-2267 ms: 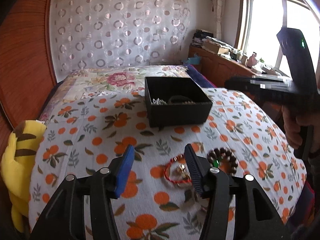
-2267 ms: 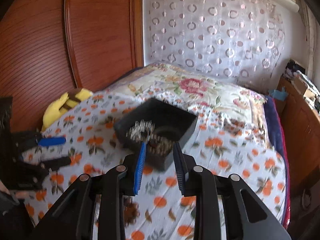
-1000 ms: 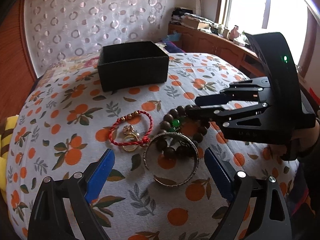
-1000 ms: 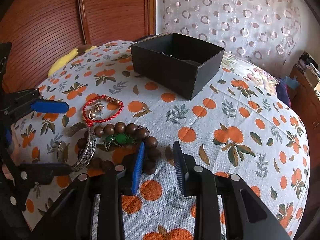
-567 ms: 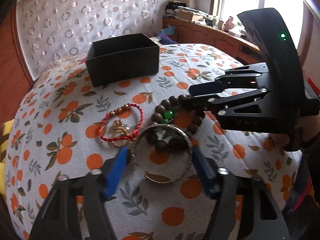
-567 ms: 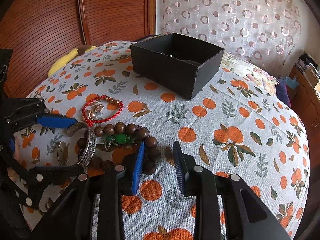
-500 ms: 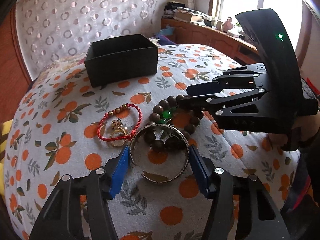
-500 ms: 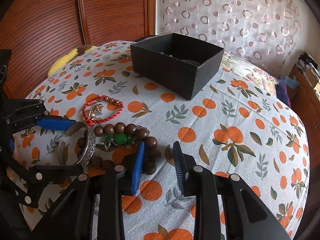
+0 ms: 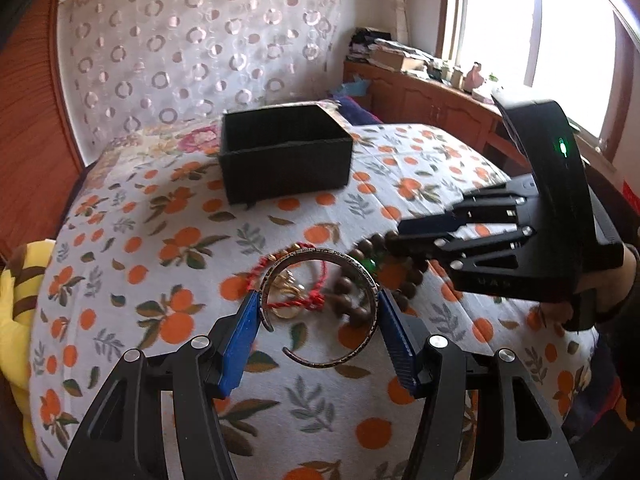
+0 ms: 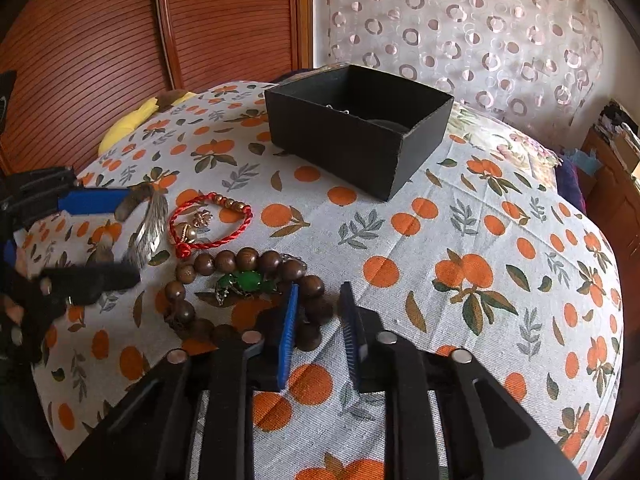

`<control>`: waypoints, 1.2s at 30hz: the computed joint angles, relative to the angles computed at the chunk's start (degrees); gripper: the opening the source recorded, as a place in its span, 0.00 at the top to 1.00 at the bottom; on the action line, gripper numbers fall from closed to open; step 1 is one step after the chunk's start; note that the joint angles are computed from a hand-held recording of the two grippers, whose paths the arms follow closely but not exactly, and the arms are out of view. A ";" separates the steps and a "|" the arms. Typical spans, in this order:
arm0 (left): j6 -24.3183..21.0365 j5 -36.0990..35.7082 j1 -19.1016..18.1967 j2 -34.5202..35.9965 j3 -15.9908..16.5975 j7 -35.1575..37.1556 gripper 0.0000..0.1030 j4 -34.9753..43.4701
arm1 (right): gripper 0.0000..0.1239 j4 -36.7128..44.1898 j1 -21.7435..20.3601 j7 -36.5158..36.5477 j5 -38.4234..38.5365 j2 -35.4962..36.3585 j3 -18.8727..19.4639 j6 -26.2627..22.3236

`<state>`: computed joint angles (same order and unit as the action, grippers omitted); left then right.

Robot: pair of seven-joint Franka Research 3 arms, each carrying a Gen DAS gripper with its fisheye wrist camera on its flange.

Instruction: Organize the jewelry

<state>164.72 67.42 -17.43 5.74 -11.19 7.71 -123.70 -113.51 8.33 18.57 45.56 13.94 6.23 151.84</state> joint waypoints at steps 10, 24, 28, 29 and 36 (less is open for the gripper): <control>0.59 3.13 1.80 -2.24 0.31 -4.04 0.45 -1.04 | 0.88 -1.62 0.18 -5.80 8.36 -3.76 0.97 0.71; 0.60 5.21 3.66 -3.44 -0.33 -5.57 0.45 -0.98 | 0.88 -1.77 2.03 -11.60 14.94 -7.55 -1.12 -0.74; 0.07 4.89 3.65 -3.05 -0.32 -4.50 0.45 0.23 | 0.88 -1.44 2.35 -12.40 15.51 -8.08 -1.43 -0.21; -0.03 4.86 3.63 -2.99 -0.30 -4.35 0.45 0.46 | 0.88 -1.34 2.42 -12.50 15.61 -8.18 -1.48 -0.12; -0.49 4.64 3.54 -2.73 -0.15 -3.87 0.45 1.52 | 0.88 -0.62 2.57 -13.43 16.76 -9.05 -1.93 0.12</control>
<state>164.23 72.06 -13.89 3.01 -11.35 3.84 -122.18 -114.14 10.90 5.13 62.32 4.89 4.30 151.96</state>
